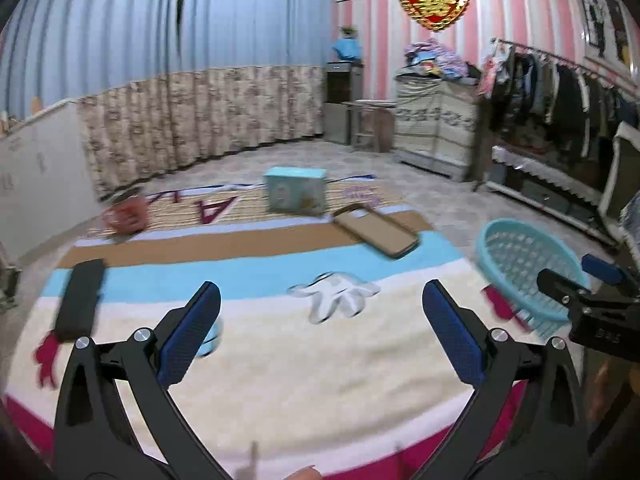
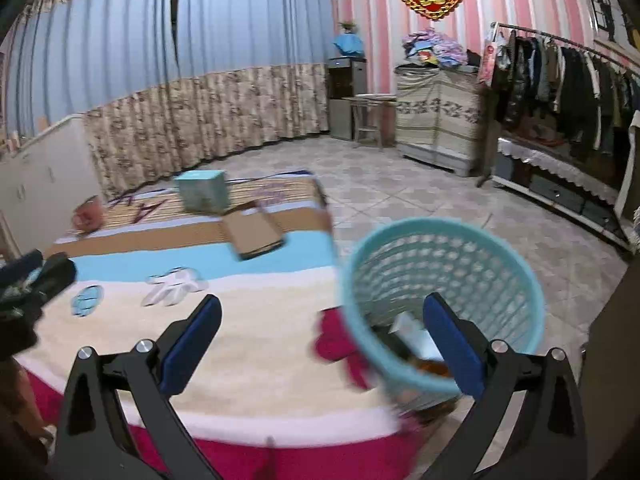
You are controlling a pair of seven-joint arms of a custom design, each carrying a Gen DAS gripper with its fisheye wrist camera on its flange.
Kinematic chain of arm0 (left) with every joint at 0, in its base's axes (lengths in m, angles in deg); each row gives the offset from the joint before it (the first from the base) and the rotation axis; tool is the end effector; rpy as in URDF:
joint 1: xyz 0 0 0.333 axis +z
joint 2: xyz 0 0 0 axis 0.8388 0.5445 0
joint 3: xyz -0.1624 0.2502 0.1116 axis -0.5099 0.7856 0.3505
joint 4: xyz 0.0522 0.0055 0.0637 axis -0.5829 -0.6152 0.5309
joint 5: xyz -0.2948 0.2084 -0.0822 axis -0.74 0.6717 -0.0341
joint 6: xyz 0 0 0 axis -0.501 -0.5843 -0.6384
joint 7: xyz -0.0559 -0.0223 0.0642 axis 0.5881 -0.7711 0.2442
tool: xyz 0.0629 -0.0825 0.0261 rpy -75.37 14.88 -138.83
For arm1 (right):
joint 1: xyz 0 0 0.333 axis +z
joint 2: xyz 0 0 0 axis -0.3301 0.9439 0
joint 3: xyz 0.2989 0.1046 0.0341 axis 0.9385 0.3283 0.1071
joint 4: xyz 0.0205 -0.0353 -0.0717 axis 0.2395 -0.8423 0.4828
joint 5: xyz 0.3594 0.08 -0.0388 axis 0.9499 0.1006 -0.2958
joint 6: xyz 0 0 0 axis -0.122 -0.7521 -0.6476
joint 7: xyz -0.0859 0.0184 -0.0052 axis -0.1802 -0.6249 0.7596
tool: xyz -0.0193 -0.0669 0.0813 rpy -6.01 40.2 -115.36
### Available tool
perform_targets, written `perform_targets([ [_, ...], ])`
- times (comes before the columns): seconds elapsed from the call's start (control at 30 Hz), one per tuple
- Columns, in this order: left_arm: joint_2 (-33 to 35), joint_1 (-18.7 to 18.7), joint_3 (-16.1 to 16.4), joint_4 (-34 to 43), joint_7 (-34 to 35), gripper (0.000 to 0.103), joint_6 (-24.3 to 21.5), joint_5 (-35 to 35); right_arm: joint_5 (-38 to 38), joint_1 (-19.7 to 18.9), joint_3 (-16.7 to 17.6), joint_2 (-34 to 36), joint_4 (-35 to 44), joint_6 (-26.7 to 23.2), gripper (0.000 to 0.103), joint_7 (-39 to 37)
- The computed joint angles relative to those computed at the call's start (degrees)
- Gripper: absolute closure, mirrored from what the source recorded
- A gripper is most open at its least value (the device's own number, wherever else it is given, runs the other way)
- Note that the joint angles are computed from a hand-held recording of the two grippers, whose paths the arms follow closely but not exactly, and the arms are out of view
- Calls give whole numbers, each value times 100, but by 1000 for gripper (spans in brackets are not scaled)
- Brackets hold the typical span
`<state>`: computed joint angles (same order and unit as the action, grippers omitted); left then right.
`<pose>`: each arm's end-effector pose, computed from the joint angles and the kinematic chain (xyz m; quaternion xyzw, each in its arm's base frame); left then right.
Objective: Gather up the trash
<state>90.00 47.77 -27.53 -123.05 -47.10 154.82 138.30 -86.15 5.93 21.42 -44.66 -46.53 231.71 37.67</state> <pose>0.6632 -0.1016 0.4826 -0.6495 0.5701 -0.3251 0.3840 0.7147 0.2791 0.4802 -0.6620 0.5749 -0.2812 0.3900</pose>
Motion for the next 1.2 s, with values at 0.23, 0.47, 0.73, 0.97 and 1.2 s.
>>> perform_targets([
  [0.23, -726, 101, 64, -778, -1298, 5, 116, 1456, -517, 764, -550, -673, -1069, 290, 5, 755],
  [0.47, -1080, 471, -401, -1053, -1417, 5, -148, 1622, -1323, 1174, -995, -1036, -1407, 80, 5, 1733],
  [0.73, -1191, 844, -741, -1074, -1639, 5, -79, 1842, -2230, 1215, -1002, -1251, -1554, 102, 5, 2612],
  [0.97, -1208, 959, -826, -1025, -1683, 5, -135, 1981, -2873, 1156, -935, -1251, -1437, 95, 5, 3207],
  [1.2, -1205, 1005, -824, -1006, -1662, 5, -91, 1975, -3100, 994, -735, -1256, -1393, 53, 5, 3349],
])
